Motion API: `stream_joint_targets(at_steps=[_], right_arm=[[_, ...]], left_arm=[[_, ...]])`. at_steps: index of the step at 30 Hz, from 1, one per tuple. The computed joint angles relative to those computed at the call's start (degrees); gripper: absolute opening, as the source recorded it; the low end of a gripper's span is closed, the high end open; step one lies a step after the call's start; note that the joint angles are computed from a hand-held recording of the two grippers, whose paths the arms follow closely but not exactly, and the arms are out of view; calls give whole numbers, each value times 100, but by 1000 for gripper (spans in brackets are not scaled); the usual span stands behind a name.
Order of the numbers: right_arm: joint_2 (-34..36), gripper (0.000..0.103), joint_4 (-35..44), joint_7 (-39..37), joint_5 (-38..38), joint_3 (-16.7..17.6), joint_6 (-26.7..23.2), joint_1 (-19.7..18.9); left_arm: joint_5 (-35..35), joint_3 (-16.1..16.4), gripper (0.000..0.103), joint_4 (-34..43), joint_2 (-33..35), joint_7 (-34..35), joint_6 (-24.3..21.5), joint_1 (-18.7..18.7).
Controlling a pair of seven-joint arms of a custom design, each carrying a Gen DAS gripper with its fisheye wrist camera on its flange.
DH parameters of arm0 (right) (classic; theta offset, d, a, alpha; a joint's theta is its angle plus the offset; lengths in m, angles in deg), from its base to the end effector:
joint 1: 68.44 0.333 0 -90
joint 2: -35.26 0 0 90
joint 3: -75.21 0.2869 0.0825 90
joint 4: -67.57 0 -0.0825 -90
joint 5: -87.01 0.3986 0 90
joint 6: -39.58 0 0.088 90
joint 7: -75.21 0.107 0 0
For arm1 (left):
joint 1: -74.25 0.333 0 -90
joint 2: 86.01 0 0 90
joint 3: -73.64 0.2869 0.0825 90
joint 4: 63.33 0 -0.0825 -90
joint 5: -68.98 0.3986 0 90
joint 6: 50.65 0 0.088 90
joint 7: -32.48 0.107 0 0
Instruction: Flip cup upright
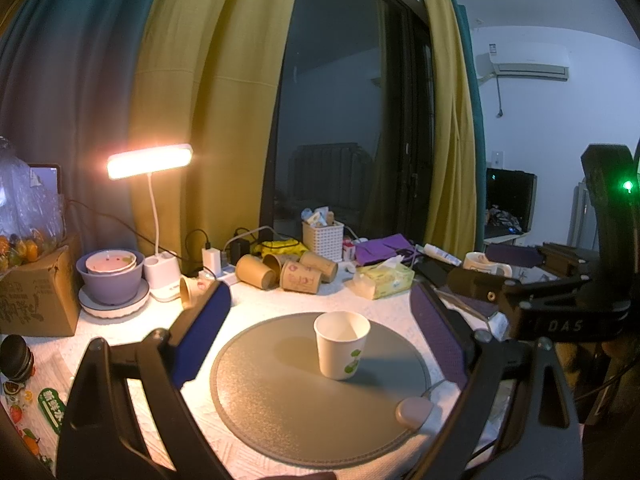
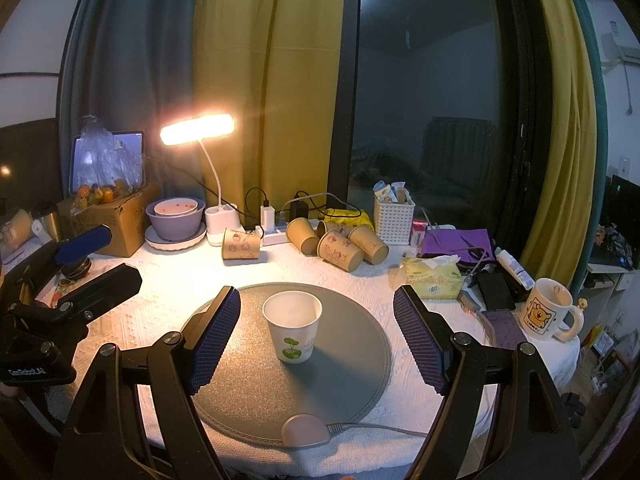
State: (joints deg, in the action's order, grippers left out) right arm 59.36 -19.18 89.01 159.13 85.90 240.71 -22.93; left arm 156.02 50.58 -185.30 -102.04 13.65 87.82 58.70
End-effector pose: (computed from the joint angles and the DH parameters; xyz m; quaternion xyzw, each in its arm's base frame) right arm 0.4867 0.4779 0.5020 -0.7203 0.3242 -0.3075 0.5305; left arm 0.4183 -0.3480 0.5508 -0.5936 0.4877 -0.4462 0.4589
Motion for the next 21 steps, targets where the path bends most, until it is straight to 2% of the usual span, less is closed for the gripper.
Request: stream_joint_targets(at_steps=[9,16,21], right_arm=[[36,82,113,-232,229,-44,-22,50],[25,82,84,-237,200,79,7,-48],[54,82,167,-393,350,61,-7,-29]], left_arm=[[-7,6,92,-1,1,1,15,1],[-2,0,92,5,7,-5,10,-10],[215,-46,92,69,85,-166,29,-32]])
